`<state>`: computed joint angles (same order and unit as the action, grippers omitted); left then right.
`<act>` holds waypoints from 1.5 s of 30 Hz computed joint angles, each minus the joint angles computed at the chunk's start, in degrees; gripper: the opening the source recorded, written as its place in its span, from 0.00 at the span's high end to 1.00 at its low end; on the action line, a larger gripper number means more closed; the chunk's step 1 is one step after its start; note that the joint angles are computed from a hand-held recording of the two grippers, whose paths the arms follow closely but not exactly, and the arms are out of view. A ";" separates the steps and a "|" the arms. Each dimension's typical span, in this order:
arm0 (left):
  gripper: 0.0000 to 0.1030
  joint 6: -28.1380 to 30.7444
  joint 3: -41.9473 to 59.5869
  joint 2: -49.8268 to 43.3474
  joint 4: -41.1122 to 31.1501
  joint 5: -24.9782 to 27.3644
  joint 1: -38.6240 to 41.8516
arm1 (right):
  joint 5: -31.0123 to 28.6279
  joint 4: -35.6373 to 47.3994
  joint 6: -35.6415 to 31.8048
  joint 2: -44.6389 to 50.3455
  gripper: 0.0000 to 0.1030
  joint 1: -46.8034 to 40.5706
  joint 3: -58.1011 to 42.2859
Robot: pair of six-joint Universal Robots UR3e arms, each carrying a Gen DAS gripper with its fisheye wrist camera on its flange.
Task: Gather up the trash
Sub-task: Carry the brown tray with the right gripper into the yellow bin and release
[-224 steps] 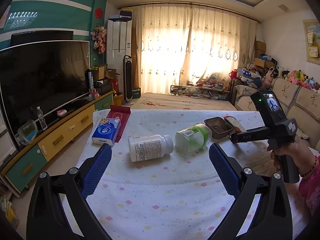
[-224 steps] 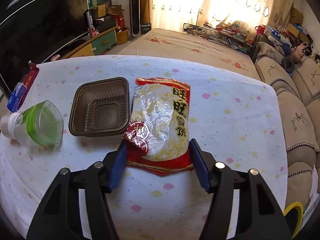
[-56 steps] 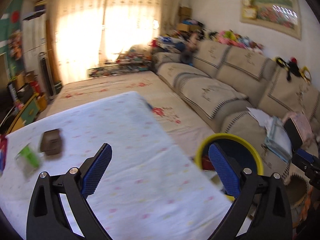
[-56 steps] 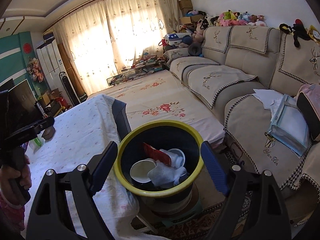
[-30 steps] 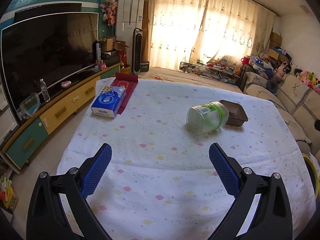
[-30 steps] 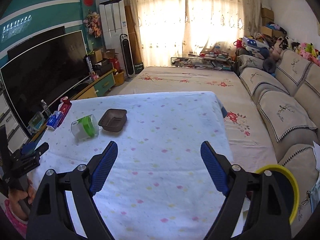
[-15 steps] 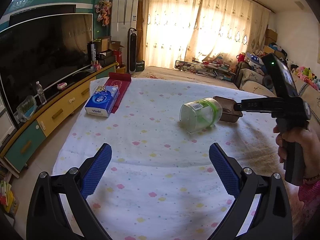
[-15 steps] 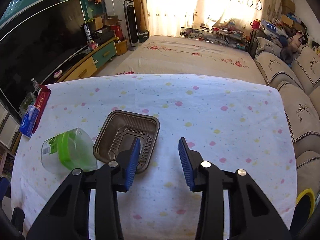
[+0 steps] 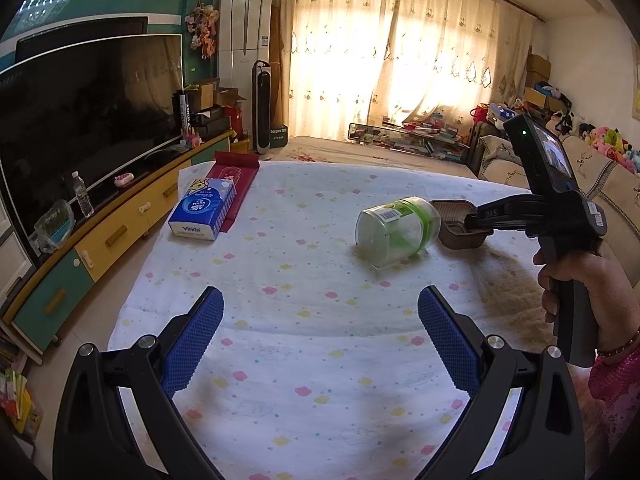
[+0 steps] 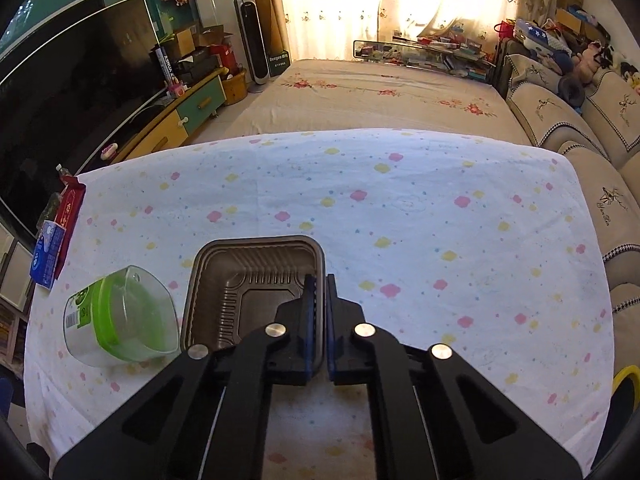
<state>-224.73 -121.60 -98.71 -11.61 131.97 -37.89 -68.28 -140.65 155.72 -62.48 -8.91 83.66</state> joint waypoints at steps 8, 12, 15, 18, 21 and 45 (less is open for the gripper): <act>0.06 -0.48 -0.25 0.49 -0.63 -0.48 0.21 | 6.54 -0.18 -3.94 -9.43 0.96 -7.47 9.78; 0.06 -0.62 0.02 0.29 -0.94 -0.07 -0.02 | 11.86 4.00 -10.09 -17.16 0.96 -14.80 15.29; 0.06 -0.70 0.03 0.29 -0.99 0.06 -0.09 | 16.11 8.16 -16.60 -23.90 0.96 -22.39 19.98; 0.06 -0.84 0.06 0.26 -1.08 0.40 -0.33 | 19.74 14.15 -24.29 -30.02 0.96 -31.60 23.50; 0.06 -0.57 -0.03 0.46 -1.02 0.13 -0.24 | 21.67 19.53 -30.48 -32.67 0.96 -40.44 24.10; 0.06 -0.96 1.23 0.53 -3.10 1.21 -1.37 | 19.14 13.22 -26.90 -17.04 0.68 -62.78 14.81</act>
